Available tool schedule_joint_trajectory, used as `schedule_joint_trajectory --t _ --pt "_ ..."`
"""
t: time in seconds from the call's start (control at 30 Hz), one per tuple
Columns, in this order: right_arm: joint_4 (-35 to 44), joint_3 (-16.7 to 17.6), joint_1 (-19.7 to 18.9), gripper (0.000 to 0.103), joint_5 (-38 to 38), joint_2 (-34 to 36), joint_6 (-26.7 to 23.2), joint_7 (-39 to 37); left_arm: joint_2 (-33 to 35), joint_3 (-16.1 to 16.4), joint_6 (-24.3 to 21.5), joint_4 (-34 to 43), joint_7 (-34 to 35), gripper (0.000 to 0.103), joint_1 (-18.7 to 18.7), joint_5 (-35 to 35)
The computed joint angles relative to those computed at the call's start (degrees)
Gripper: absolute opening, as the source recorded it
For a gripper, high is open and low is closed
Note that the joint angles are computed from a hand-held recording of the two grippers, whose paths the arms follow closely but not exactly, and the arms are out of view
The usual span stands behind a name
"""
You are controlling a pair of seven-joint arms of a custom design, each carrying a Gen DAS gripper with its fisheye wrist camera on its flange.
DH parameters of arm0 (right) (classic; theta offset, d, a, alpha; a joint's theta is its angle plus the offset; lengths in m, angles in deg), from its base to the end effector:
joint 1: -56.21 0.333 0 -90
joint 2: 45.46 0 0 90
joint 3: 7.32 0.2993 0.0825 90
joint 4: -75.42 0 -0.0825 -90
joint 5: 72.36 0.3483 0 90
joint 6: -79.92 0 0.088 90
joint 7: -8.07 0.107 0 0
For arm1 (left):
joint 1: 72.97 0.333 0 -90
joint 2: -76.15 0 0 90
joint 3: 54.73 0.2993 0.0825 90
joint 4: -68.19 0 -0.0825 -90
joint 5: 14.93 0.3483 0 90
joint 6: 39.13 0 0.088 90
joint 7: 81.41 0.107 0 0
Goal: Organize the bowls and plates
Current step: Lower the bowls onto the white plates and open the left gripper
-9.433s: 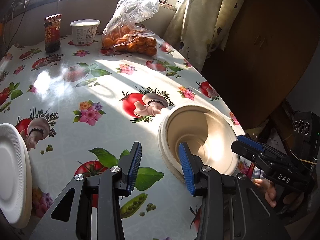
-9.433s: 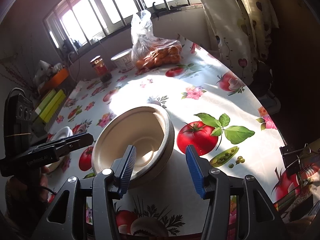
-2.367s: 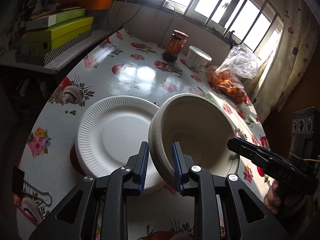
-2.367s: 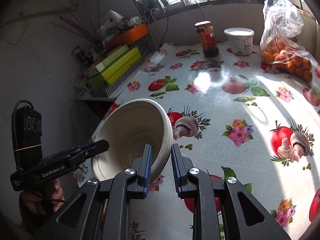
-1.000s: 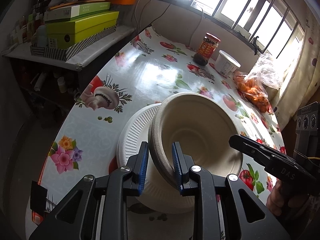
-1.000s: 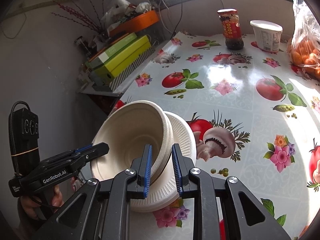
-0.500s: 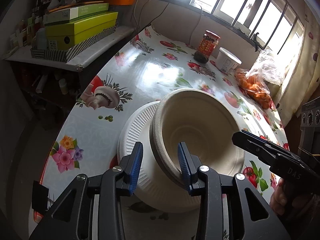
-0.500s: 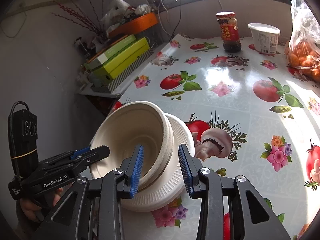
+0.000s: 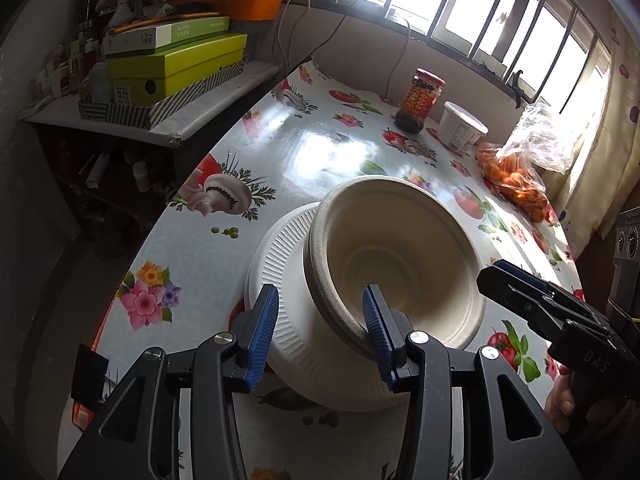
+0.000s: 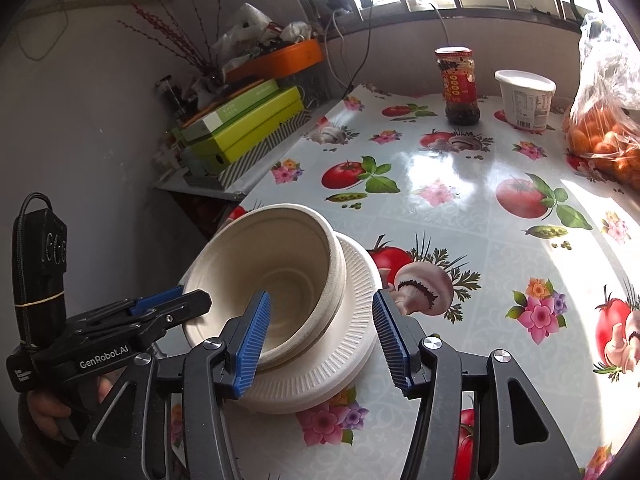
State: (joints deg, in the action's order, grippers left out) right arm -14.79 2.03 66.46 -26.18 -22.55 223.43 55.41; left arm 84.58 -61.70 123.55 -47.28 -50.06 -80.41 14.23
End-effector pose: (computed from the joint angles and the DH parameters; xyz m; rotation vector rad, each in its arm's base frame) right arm 0.6420 0.2050 0.4685 -1.9855 1.1530 -0.0342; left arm 0.5682 -0.1691 0.4585 -2.1519 1.5133 -0.8407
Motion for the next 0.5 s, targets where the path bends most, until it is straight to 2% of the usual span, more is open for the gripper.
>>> schedule_joint_trajectory --t 0.2,0.3,0.4,0.5 --pt "-5.7 -0.1 -0.2 0.057 1.6 -3.8 2.9 -3.4 -1.8 0.5 -3.1 -0.6 -6.7 0.045 -1.9 7.5" --pt "-8.9 -0.4 -0.1 0.058 2.5 -5.9 4.3 -5.1 -2.9 -0.1 -3.4 -1.9 -9.7 0.045 -2.1 10.1" --pt "-12.4 -0.9 0.2 0.060 2.9 -8.2 6.3 -7.8 -4.0 -0.7 -6.0 -2.8 -13.9 0.045 -2.8 14.8" --pt "-15.1 -1.3 0.3 0.060 4.1 -10.1 6.7 -9.9 -5.0 -1.5 -5.3 -4.3 -15.9 0.045 -2.7 15.8"
